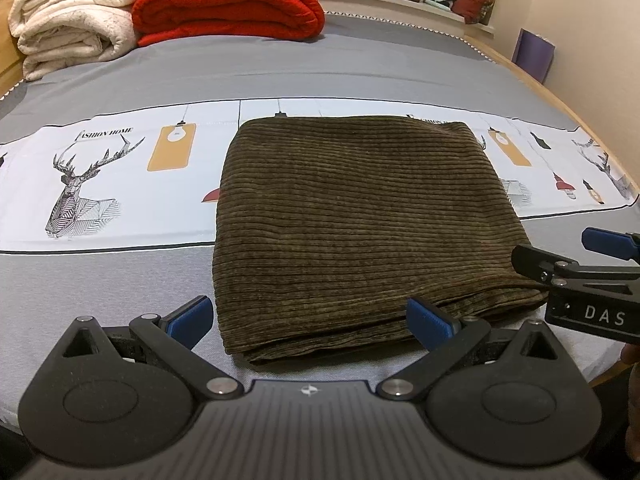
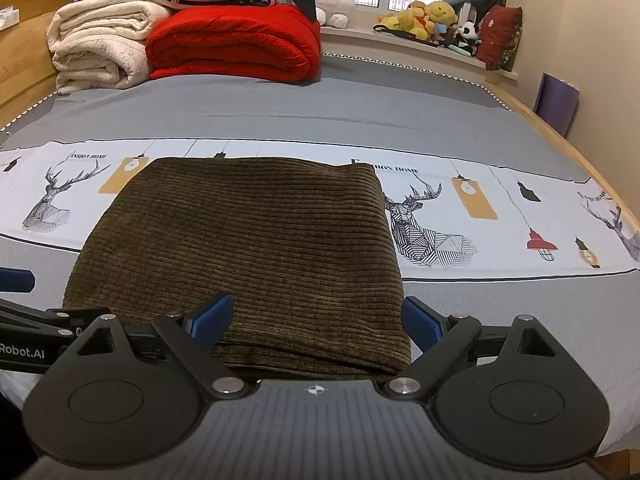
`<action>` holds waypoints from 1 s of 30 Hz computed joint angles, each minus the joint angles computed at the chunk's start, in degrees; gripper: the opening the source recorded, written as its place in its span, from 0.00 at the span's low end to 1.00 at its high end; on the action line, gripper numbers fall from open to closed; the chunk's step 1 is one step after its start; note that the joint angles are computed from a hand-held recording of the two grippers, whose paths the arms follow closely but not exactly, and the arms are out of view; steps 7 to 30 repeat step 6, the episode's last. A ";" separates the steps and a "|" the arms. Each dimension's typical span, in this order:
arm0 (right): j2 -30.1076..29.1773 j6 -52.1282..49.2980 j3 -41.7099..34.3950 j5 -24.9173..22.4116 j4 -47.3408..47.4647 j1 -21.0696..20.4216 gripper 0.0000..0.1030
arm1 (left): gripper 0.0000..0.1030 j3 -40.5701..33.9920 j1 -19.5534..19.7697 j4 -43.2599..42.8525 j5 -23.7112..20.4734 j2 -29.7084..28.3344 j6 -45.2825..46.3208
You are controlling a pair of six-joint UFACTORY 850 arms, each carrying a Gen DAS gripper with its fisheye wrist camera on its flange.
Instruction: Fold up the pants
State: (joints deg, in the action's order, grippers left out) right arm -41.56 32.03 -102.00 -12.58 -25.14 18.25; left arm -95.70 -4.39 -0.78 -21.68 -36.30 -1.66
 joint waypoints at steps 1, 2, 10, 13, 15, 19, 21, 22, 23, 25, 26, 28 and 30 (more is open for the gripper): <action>0.00 -0.11 0.02 0.05 0.01 0.00 0.89 | 1.00 0.07 0.05 -0.25 0.15 0.06 0.37; 0.07 -0.69 0.14 0.18 0.46 -0.06 0.89 | 1.00 0.18 0.10 -0.43 0.35 0.13 0.60; 0.06 -0.69 0.13 0.21 0.47 -0.06 0.89 | 1.00 -0.04 0.17 -0.35 0.06 0.02 0.54; 0.06 -0.69 0.13 0.21 0.47 -0.06 0.89 | 1.00 -0.04 0.17 -0.35 0.06 0.02 0.54; 0.06 -0.69 0.13 0.21 0.47 -0.06 0.89 | 1.00 -0.04 0.17 -0.35 0.06 0.02 0.54; 0.06 -0.69 0.13 0.21 0.47 -0.06 0.89 | 1.00 -0.04 0.17 -0.35 0.06 0.02 0.54; 0.06 -0.69 0.13 0.21 0.47 -0.06 0.89 | 1.00 -0.04 0.17 -0.35 0.06 0.02 0.54; 0.06 -0.69 0.13 0.21 0.47 -0.06 0.89 | 1.00 -0.04 0.17 -0.35 0.06 0.02 0.54; 0.06 -0.69 0.13 0.21 0.47 -0.06 0.89 | 1.00 -0.04 0.17 -0.35 0.06 0.02 0.54; 0.06 -0.69 0.13 0.21 0.47 -0.06 0.89 | 1.00 -0.04 0.17 -0.35 0.06 0.02 0.54; 0.06 -0.69 0.13 0.21 0.47 -0.06 0.89 | 1.00 -0.04 0.17 -0.35 0.06 0.02 0.54; 0.06 -0.69 0.13 0.21 0.47 -0.06 0.89 | 1.00 -0.04 0.17 -0.35 0.06 0.02 0.54; 0.06 -0.69 0.13 0.21 0.47 -0.06 0.89 | 1.00 -0.04 0.17 -0.35 0.06 0.02 0.54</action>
